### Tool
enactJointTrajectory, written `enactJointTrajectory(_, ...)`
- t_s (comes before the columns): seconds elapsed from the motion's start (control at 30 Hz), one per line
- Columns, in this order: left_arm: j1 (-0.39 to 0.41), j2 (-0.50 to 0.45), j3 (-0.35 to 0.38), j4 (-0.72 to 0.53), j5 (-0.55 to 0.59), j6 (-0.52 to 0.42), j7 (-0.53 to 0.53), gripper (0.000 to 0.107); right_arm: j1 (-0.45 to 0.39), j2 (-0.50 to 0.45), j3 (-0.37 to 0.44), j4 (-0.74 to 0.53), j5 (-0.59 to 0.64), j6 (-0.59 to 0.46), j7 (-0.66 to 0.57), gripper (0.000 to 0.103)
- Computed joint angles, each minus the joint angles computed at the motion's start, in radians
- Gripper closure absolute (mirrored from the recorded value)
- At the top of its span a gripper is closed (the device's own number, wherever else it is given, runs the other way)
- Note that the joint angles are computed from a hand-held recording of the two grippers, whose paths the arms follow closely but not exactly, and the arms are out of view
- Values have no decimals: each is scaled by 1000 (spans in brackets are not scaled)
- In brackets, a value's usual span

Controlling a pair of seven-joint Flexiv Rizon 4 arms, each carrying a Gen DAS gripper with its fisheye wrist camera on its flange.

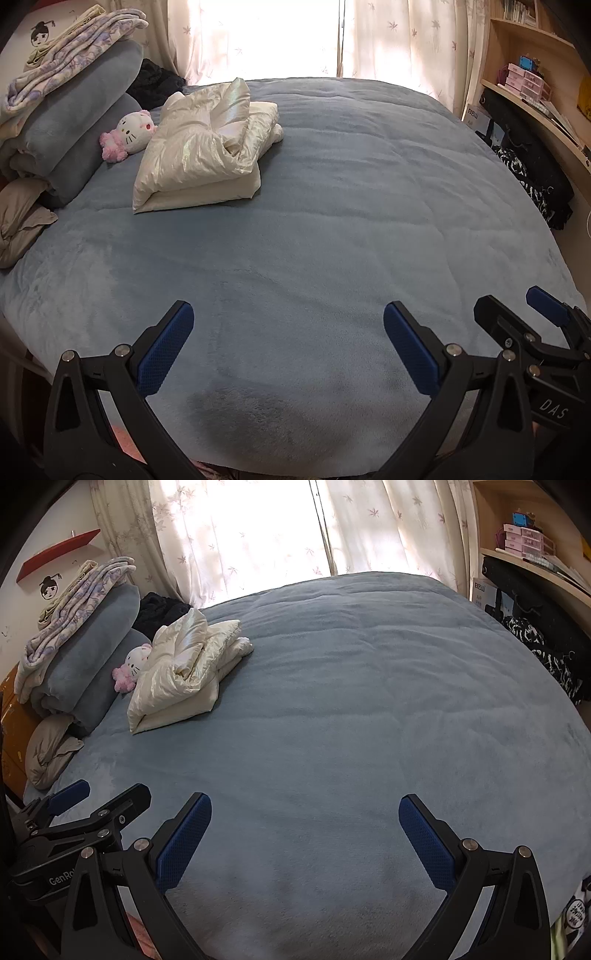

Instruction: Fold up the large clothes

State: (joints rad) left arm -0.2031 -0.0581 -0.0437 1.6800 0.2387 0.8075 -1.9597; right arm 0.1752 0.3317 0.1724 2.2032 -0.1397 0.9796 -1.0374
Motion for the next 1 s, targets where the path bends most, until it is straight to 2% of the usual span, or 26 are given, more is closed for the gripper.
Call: enactJointTrajectory(1.0,0,-1,0,6,-4,2,2,6,0,-5,9,6,-15,7,30,1)
